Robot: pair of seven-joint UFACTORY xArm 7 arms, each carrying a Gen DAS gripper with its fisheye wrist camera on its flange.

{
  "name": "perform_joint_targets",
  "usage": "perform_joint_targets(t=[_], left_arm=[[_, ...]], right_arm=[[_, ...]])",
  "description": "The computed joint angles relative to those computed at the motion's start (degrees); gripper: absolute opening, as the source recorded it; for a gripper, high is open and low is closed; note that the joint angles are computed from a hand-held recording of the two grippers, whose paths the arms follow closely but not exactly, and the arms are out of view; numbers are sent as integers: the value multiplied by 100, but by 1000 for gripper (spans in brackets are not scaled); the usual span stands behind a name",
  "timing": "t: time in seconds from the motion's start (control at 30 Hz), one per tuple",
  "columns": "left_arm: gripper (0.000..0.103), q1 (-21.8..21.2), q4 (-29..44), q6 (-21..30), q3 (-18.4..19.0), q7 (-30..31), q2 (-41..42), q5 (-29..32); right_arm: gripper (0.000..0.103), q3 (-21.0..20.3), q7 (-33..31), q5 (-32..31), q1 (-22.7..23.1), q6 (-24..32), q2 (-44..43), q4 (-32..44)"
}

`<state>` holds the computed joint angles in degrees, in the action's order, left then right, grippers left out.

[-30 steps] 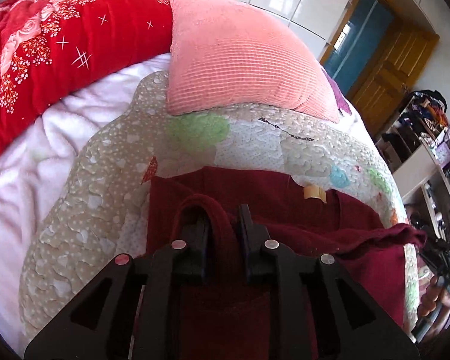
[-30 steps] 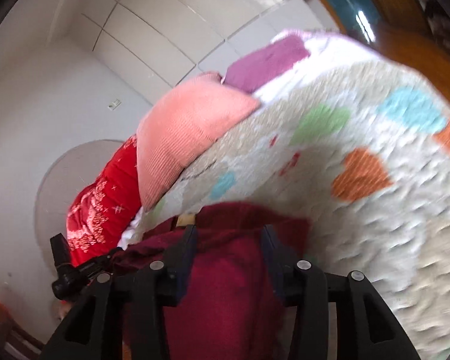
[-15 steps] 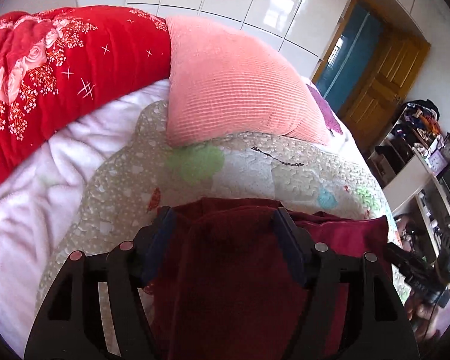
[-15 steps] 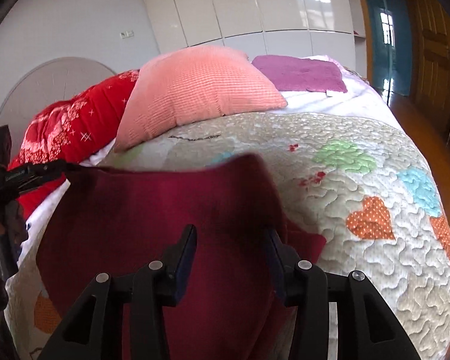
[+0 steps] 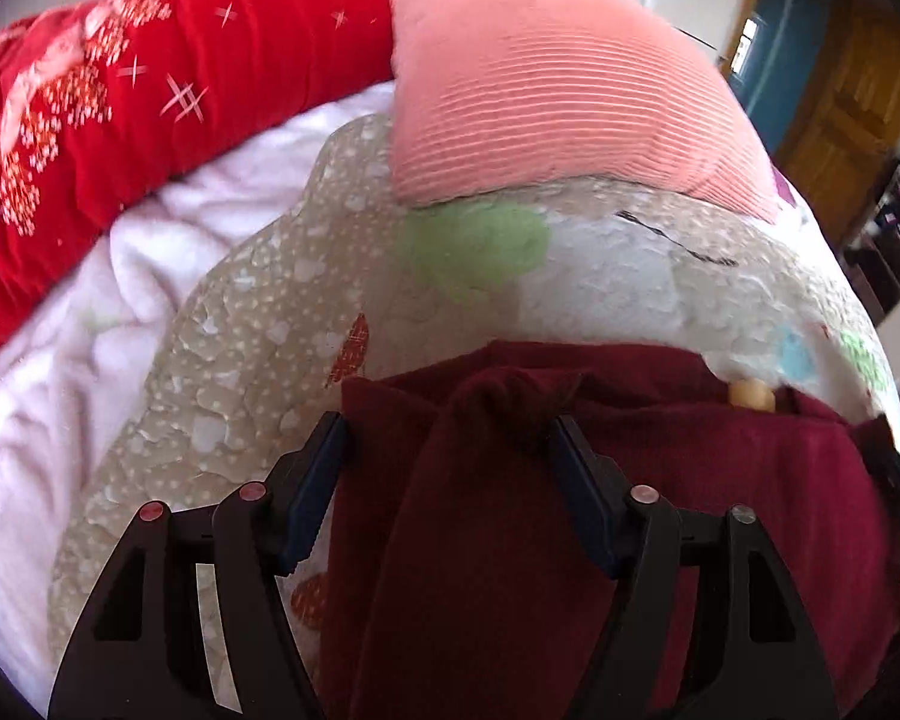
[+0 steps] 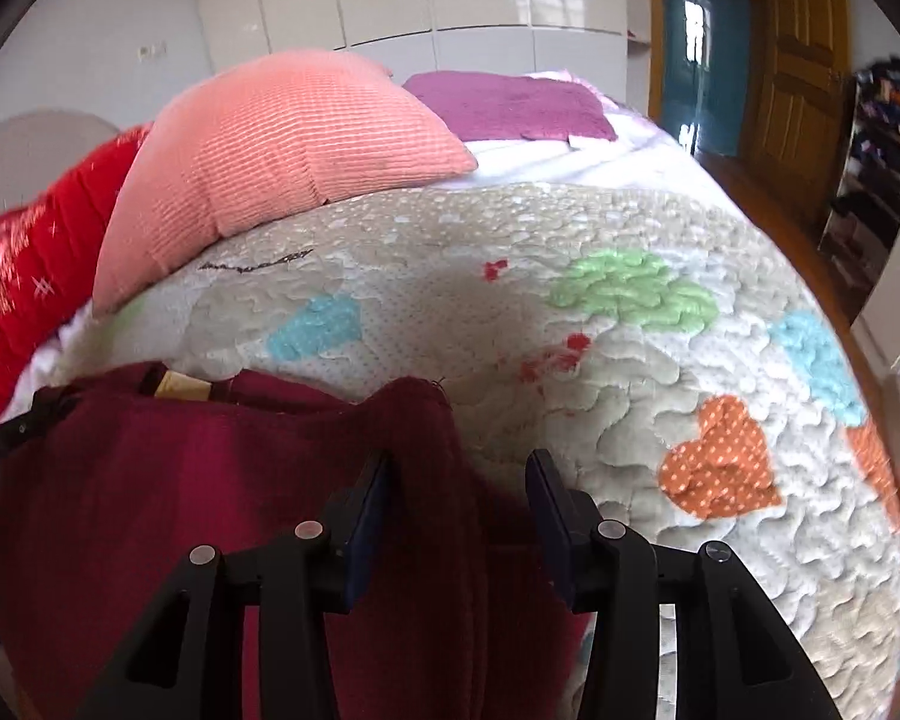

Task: Fold small clothes
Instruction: 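Lay the hem over the sweater and open both grippers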

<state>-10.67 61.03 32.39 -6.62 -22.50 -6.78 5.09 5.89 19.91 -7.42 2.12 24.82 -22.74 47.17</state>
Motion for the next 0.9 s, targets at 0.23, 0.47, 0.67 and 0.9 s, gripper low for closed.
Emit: perform_joint_targets(t=[0.23,0.47,0.67,0.9], left_arm=[[70,-42,-349,-306,151,487,-674,-695],[70,23,-737,-54,77,718,-1251,-723],[70,322,-285,132,-157,-79,-546,-8],[72,266,-149,71,-33,-436,-164,310]], right_arm=[[44,-384,-629,679,573,343,-1148,-466],[44,-294,-1055,1111,905,516,-1866,-961],[44,-159,-791,1171,719,604,-1393,-942],[44,-61,-755,1013,697,575,-1559,-877]])
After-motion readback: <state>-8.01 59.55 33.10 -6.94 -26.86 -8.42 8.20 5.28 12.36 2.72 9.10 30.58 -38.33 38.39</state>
